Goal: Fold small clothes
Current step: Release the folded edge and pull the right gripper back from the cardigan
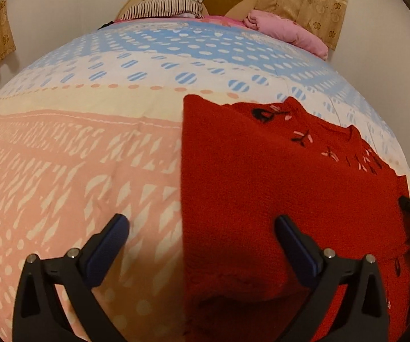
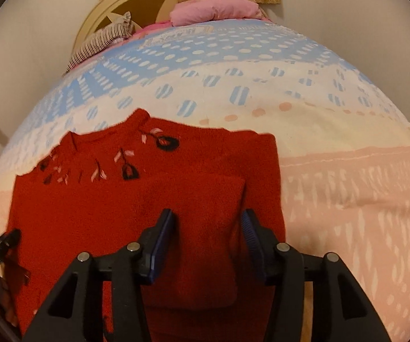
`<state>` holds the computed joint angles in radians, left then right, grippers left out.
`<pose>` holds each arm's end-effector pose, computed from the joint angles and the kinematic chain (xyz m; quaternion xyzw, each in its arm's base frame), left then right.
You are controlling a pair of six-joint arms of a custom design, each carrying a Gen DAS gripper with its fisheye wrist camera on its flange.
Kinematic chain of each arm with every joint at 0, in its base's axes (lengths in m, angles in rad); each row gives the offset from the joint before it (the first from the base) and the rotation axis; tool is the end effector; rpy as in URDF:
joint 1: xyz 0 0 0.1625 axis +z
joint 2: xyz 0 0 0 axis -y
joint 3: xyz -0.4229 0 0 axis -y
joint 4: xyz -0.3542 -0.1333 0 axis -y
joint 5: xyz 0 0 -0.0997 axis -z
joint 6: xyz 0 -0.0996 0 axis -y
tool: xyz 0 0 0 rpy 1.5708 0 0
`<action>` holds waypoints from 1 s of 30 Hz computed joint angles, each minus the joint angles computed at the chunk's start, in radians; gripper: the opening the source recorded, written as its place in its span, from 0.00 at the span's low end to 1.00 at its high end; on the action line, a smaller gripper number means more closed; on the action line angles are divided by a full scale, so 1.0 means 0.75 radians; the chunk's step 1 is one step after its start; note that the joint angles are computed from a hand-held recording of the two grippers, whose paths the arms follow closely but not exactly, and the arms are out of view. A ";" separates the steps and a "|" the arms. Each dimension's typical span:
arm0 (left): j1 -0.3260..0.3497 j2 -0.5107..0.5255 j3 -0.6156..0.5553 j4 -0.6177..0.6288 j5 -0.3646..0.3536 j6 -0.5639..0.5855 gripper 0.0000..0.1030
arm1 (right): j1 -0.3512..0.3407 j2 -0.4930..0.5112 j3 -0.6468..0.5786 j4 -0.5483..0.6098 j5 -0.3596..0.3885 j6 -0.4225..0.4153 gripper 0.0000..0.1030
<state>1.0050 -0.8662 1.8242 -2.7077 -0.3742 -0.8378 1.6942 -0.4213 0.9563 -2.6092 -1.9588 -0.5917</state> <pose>-0.1213 -0.6127 0.1769 -0.1614 0.8086 -0.4185 0.3808 0.1961 -0.8044 0.1222 0.2876 -0.9070 0.1944 0.2383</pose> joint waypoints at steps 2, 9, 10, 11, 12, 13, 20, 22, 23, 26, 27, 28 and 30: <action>0.002 0.000 0.007 -0.031 -0.005 0.018 1.00 | 0.015 0.005 0.005 -0.057 -0.020 -0.067 0.15; 0.005 0.005 0.005 -0.051 -0.007 0.033 1.00 | 0.054 0.000 0.137 -0.580 -0.090 -0.449 0.27; 0.005 0.005 0.007 -0.057 -0.008 0.035 1.00 | 0.057 0.035 0.093 -0.633 -0.155 -0.496 0.27; 0.006 0.007 0.003 -0.054 -0.008 0.033 1.00 | 0.057 0.061 0.045 -0.648 -0.217 -0.514 0.27; 0.006 0.008 0.002 -0.053 -0.007 0.033 1.00 | 0.047 0.056 0.027 -0.617 -0.227 -0.476 0.27; 0.006 0.008 0.003 -0.055 -0.007 0.035 1.00 | 0.036 0.025 0.042 -0.560 -0.195 -0.405 0.27; 0.007 0.011 0.002 -0.063 -0.008 0.039 1.00 | 0.005 -0.091 0.203 -0.359 -0.024 -0.278 0.27; 0.008 0.013 0.002 -0.071 -0.008 0.044 1.00 | 0.007 -0.056 0.201 -0.341 -0.091 -0.338 0.27; 0.009 0.014 0.000 -0.071 -0.008 0.046 1.00 | 0.008 -0.026 0.172 -0.327 -0.141 -0.347 0.28; 0.010 0.015 0.000 -0.077 -0.013 0.049 1.00 | 0.015 0.005 0.107 -0.312 -0.215 -0.291 0.54; 0.010 0.013 0.003 -0.090 -0.019 0.058 1.00 | 0.016 0.003 0.093 -0.295 -0.233 -0.253 0.55; 0.010 0.010 0.011 -0.115 -0.032 0.076 1.00 | 0.014 -0.018 0.106 -0.273 -0.223 -0.210 0.55; 0.008 -0.015 0.036 -0.143 -0.076 0.105 1.00 | 0.005 -0.126 0.224 -0.286 -0.134 -0.099 0.55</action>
